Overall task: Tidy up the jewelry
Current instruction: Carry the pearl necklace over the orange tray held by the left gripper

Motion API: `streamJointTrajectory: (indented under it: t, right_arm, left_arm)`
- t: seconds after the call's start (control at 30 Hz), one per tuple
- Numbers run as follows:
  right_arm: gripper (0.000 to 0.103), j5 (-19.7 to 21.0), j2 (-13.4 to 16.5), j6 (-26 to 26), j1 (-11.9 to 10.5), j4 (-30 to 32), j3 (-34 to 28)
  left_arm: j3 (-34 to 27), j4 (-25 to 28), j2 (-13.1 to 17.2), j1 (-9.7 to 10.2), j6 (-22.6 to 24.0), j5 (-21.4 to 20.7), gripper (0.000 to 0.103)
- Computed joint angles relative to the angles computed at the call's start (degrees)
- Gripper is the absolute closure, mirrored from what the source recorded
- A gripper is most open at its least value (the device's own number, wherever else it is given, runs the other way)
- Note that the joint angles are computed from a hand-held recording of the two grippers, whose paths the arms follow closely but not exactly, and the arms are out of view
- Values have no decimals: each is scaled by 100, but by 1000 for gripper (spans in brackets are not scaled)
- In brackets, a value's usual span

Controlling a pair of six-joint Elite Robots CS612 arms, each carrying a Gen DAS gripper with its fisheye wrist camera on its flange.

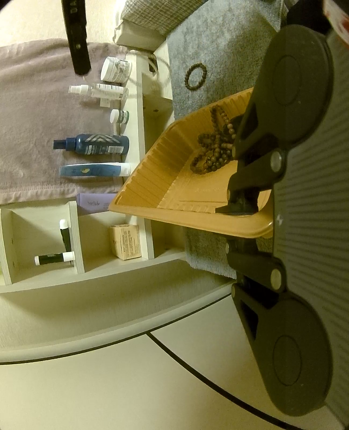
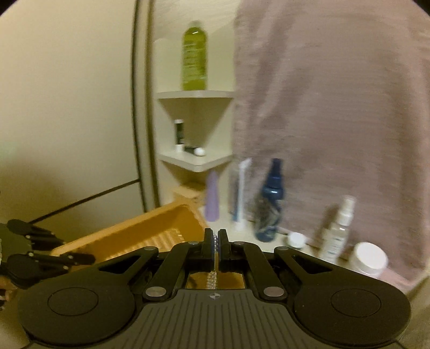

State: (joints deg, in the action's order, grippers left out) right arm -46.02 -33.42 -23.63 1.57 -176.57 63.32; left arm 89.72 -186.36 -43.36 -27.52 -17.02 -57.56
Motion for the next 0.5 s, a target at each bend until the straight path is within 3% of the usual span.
streamJointTrajectory:
  t: [0.5]
  right_arm:
    - [101,451,55,-982,335,1233,-171]
  left_arm:
    - [24,-39,-3,3,-37,-19,96]
